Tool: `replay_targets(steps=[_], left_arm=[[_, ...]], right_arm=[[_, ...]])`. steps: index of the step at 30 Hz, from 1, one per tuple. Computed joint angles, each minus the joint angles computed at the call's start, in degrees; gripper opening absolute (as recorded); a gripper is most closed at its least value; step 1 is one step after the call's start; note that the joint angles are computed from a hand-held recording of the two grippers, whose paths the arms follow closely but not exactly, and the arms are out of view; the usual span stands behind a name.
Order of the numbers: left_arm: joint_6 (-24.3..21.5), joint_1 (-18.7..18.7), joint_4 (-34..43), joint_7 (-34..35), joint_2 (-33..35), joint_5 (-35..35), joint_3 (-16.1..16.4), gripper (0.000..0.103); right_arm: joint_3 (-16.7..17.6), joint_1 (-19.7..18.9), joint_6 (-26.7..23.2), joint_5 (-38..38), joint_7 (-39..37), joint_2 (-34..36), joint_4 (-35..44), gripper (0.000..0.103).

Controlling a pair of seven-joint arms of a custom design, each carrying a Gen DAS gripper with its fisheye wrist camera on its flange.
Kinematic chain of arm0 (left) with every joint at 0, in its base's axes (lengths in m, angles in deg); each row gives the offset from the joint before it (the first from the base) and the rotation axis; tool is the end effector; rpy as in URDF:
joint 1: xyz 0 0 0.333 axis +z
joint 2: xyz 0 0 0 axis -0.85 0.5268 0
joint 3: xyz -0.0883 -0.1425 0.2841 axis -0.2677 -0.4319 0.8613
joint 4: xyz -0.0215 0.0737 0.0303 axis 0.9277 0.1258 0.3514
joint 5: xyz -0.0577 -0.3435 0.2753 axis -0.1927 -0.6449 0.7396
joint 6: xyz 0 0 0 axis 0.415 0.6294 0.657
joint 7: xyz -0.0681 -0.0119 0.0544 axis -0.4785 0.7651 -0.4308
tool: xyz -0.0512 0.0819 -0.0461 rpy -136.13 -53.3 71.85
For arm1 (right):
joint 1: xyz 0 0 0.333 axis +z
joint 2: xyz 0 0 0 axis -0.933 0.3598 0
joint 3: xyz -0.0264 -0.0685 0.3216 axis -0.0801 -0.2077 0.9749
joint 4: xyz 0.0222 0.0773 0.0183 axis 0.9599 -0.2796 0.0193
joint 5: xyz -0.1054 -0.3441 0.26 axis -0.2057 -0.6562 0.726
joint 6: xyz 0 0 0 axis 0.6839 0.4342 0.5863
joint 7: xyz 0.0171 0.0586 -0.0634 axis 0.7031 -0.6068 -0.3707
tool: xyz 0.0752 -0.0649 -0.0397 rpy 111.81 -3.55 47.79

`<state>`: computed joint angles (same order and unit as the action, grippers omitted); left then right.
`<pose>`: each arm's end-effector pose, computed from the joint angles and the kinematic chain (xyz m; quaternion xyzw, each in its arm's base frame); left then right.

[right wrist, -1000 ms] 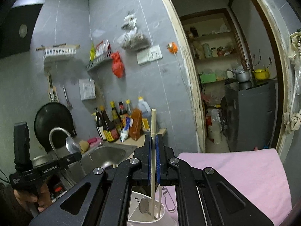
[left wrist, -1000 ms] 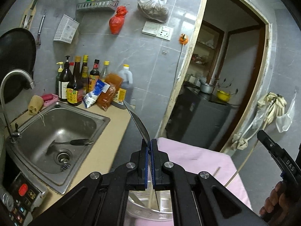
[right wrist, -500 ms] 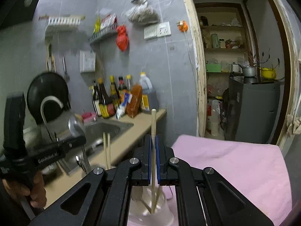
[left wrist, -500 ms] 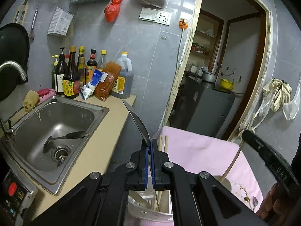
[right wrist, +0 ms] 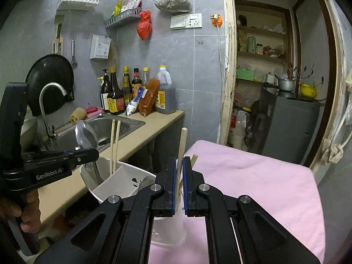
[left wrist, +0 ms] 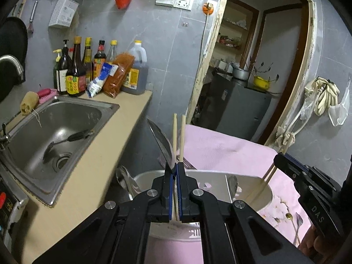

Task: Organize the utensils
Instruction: 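Carry the knife and chopstick over the white basket with both tools, then open both tools to drop the knife and chopstick into the basket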

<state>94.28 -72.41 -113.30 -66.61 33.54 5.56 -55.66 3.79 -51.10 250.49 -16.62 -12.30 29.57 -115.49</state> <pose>0.6125 -0.2914 0.6210 -0.7584 0.4528 -0.3416 0.3212 0.6938 0.2914 0.6302 -0.7658 0.3489 -0.2282 0.4896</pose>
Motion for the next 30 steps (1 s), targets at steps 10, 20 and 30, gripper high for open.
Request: replay_targets(steps=[10,20,30], left_arm=[[2.09,-0.88,0.77,1.63,1.65,-2.92,-0.18,0.006],[2.49,-0.65,-0.72,2.67,0.36,-5.93,-0.09,0.006],[2.77,-0.14,-1.86,0.54,-1.13,-4.21,-0.38,0.006]], right_arm=[[-1.03,-0.47,-2.21,-2.19,2.66,-1.66,-1.46,0.007],[-1.64,-0.37,-4.9,-2.46,5.81,-2.13,-2.56,0.007],[-1.66,-0.85,-5.19,-1.43,6.82,-3.22,-4.04,0.008]])
